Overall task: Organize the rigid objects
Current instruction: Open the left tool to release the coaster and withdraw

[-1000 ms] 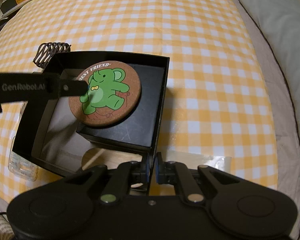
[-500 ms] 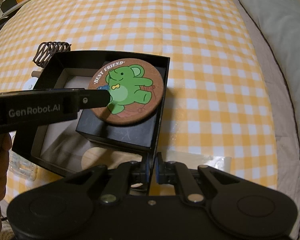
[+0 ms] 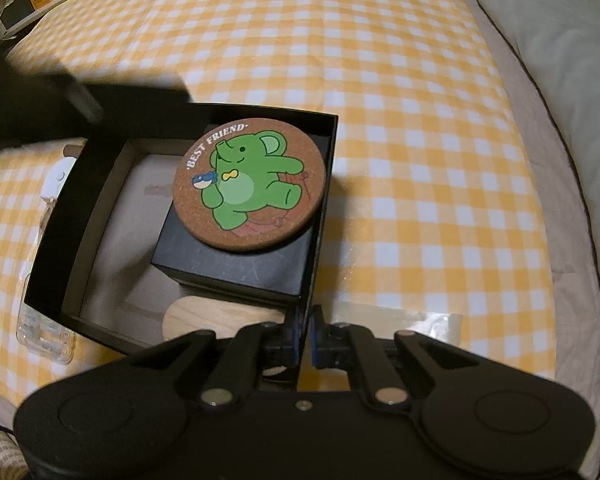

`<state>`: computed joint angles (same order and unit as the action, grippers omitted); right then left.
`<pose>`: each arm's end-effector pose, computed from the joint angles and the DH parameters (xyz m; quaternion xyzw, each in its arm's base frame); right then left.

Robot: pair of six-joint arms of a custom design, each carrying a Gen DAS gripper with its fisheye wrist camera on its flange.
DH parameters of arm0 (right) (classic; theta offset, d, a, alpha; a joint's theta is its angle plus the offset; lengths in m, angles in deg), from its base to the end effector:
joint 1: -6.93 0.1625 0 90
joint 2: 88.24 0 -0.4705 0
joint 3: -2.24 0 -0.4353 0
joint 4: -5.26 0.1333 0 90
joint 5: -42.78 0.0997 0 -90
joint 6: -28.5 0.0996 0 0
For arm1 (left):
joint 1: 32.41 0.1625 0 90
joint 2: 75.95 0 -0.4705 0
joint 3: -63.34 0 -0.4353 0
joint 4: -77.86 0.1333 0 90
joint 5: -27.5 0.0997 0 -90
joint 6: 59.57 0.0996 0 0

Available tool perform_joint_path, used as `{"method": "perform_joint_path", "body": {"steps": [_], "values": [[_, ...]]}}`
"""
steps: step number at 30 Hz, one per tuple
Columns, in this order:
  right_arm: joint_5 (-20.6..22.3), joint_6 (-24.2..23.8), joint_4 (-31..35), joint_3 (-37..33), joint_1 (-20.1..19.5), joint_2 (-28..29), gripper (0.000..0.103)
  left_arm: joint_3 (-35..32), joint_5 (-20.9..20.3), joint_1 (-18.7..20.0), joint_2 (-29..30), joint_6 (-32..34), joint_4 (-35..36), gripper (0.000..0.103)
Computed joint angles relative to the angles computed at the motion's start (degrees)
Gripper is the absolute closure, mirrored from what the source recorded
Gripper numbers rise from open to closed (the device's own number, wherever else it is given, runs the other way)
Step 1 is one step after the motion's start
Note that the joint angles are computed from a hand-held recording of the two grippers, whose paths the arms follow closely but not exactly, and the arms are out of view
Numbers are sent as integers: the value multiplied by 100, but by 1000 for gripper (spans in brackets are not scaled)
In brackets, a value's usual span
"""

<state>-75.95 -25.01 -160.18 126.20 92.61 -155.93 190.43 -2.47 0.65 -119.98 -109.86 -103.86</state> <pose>0.0443 -0.5481 0.1860 0.3600 -0.8857 0.0229 0.2921 -0.2967 -0.4551 0.0232 0.0124 0.8642 -0.4403 0.2433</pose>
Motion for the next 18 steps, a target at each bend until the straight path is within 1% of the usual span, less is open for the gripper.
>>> {"method": "perform_joint_path", "body": {"steps": [3, 6, 8, 10, 13, 15, 16, 18], "values": [[-3, 6, -5, 4, 4, 0, 97, 36, 498, -149, -192, -193, 504, 0], [-1, -2, 7, -10, 1, -1, 97, 119, 851, -214, -409, -498, 997, 0], [-1, 20, 8, -3, 6, -2, 97, 187, 1049, -214, -597, -873, 1474, 0], [-3, 16, 4, -2, 4, -4, 97, 241, 1215, -196, -794, -1398, 2162, 0], [0, 31, -42, 38, 3, -10, 98, 297, 1347, -106, -1084, -2180, 3272, 0], [15, 29, -86, 37, -1, -1, 98, 322, 1354, -42, -1261, -2715, 3974, 0], [18, 26, -112, 34, 6, 10, 98, 332, 1325, 12, -1343, -2991, 4298, 0], [5, 33, -127, 23, 13, 22, 98, 376, 1181, 93, -1468, -3378, 4670, 0]]}}
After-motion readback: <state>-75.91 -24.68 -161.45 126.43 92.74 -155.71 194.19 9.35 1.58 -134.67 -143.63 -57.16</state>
